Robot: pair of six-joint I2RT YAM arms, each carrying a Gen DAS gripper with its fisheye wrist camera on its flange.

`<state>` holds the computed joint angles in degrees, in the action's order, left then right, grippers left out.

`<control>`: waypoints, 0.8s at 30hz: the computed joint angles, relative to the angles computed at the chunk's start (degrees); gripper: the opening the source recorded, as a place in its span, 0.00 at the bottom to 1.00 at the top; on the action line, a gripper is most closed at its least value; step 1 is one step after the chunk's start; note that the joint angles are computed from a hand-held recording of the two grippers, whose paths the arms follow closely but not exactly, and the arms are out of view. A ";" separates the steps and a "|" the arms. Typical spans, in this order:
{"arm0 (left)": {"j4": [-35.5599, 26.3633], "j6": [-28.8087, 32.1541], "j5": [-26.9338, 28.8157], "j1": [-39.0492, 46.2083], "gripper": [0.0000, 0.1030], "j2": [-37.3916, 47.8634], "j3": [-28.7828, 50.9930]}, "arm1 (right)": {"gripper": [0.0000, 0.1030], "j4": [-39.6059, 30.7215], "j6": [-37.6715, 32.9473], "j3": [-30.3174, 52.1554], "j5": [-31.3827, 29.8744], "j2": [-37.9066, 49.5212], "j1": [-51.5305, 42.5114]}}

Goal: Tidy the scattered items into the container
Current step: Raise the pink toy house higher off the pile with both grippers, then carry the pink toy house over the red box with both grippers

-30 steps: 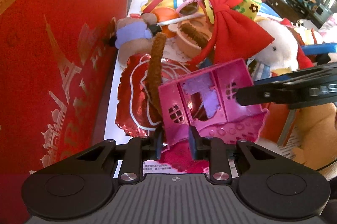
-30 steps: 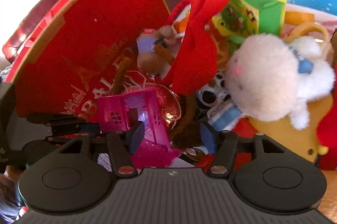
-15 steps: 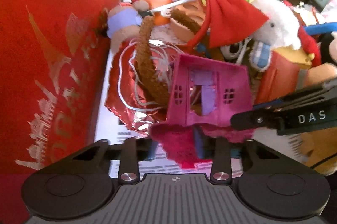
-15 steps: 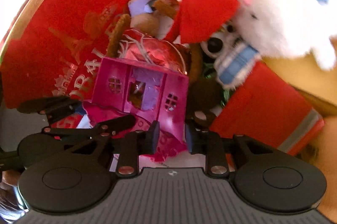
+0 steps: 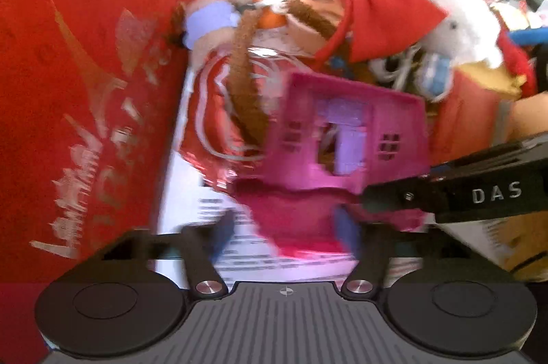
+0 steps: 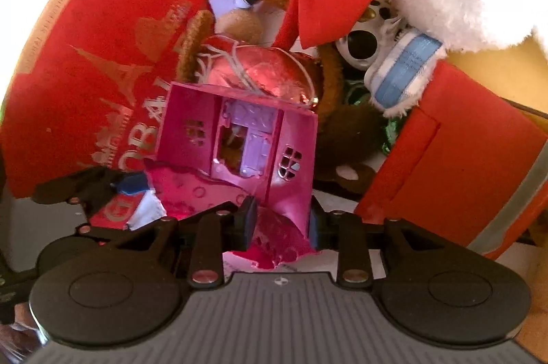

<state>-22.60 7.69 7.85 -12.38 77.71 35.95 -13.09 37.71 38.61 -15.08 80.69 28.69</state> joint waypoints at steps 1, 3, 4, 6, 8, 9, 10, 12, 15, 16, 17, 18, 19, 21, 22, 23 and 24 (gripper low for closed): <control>-0.78 -0.37 0.06 0.13 0.42 -0.34 0.49 | 0.20 0.34 0.54 -0.49 0.04 -0.93 0.06; -2.38 -0.04 1.23 0.58 0.34 -1.62 1.16 | 0.15 -0.95 1.63 -0.74 2.75 -3.28 0.92; -3.35 -0.12 1.73 0.70 0.30 -2.32 1.52 | 0.15 -1.56 2.40 -0.90 3.81 -4.31 1.25; -4.91 -0.09 1.90 0.32 0.30 -3.95 1.96 | 0.16 -2.70 3.64 -1.16 5.33 -6.10 1.84; -6.26 -0.41 1.87 -0.39 0.30 -5.27 2.38 | 0.16 -3.31 5.05 -1.58 5.99 -7.91 2.43; -6.70 -0.52 2.00 -0.57 0.30 -5.41 2.75 | 0.16 -4.10 5.24 -1.53 6.55 -8.83 2.72; -7.36 -0.41 2.36 -0.31 0.30 -5.80 2.97 | 0.16 -5.12 5.40 -1.38 7.15 -9.73 3.03; -7.65 -1.59 2.20 -1.47 0.30 -5.93 3.36 | 0.16 -7.18 5.70 -1.03 7.97 -11.48 3.21; -9.46 -1.70 1.83 -2.22 0.30 -8.62 3.81 | 0.16 -9.29 5.98 -0.75 8.52 -13.69 2.98; -9.42 -2.10 1.55 -2.80 0.30 -9.15 3.92 | 0.16 -9.83 6.12 -0.63 8.62 -14.39 2.79; -9.24 -2.49 1.43 -3.15 0.30 -9.24 4.24 | 0.17 -10.30 6.22 -0.48 8.84 -15.03 2.68; -9.78 -2.66 1.47 -3.33 0.30 -9.99 4.46 | 0.17 -10.46 6.40 -0.35 9.19 -15.42 2.77; -10.10 -2.85 1.62 -3.52 0.30 -10.43 4.77 | 0.18 -10.86 6.47 -0.17 9.47 -16.03 2.72; -10.57 -3.18 1.45 -4.06 0.30 -11.30 5.28 | 0.18 -11.71 6.74 0.28 10.46 -17.31 2.81; -10.45 -3.76 1.16 -4.76 0.30 -11.19 5.63 | 0.18 -12.11 6.79 0.49 10.77 -17.93 2.79; -10.79 -3.81 1.37 -4.63 0.30 -11.40 5.92 | 0.18 -12.49 6.97 0.76 10.89 -18.55 2.63; -11.15 -3.91 1.38 -4.66 0.30 -11.53 6.39 | 0.18 -12.25 7.15 0.77 10.84 -18.51 2.43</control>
<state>-33.75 3.78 9.23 -17.04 66.18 42.34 -25.34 44.85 39.38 -4.24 62.18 31.13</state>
